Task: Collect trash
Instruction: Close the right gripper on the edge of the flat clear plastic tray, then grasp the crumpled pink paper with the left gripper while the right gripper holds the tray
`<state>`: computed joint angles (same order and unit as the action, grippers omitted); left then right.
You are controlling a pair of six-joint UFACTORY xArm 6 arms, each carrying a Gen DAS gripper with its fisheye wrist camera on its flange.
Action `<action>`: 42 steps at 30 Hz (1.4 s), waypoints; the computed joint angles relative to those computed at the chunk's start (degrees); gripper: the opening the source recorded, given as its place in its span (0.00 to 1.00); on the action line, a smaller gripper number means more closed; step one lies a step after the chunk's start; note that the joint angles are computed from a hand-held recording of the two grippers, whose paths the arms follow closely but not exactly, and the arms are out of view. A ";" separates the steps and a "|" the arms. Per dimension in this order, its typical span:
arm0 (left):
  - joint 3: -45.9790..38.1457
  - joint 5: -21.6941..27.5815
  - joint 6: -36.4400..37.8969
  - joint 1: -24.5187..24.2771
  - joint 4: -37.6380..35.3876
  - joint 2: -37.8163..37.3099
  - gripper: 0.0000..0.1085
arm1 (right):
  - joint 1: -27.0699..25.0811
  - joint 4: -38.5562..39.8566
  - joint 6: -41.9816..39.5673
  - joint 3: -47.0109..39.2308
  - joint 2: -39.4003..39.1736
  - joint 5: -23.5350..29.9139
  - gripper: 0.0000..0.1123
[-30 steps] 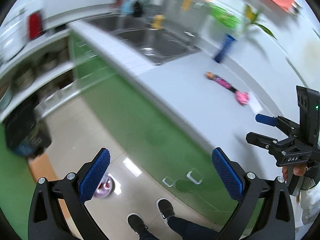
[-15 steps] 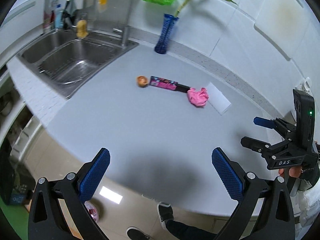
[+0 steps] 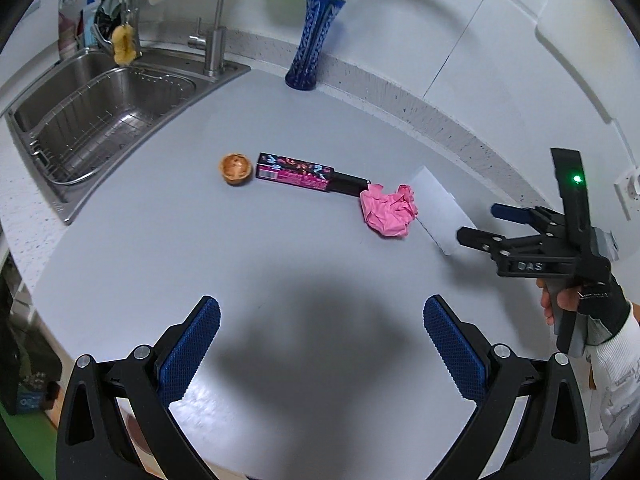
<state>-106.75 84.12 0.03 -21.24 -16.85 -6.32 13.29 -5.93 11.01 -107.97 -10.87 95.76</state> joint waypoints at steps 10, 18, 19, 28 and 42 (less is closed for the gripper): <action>-4.04 -0.22 -2.48 -3.57 1.61 4.81 0.90 | -4.63 9.48 -4.64 1.57 0.86 -1.10 0.19; -9.98 -0.34 -3.75 -7.20 1.58 10.90 0.90 | -7.52 12.67 -5.22 -1.08 -0.17 -1.63 0.04; -10.73 -0.40 -3.94 -7.68 1.64 11.78 0.90 | -7.89 12.86 -5.25 -1.48 -0.26 -1.36 0.04; -19.05 -0.03 -7.01 -11.32 5.59 21.08 0.90 | -11.63 13.65 -5.91 -1.29 -2.20 -1.02 0.04; -17.15 -2.83 -7.60 -12.90 7.11 21.63 0.39 | -13.93 14.59 -6.79 0.91 -4.79 -0.92 0.04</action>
<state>-123.91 81.29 -7.57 -34.14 -9.74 15.31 -0.63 8.66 4.23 -107.06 -15.66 94.84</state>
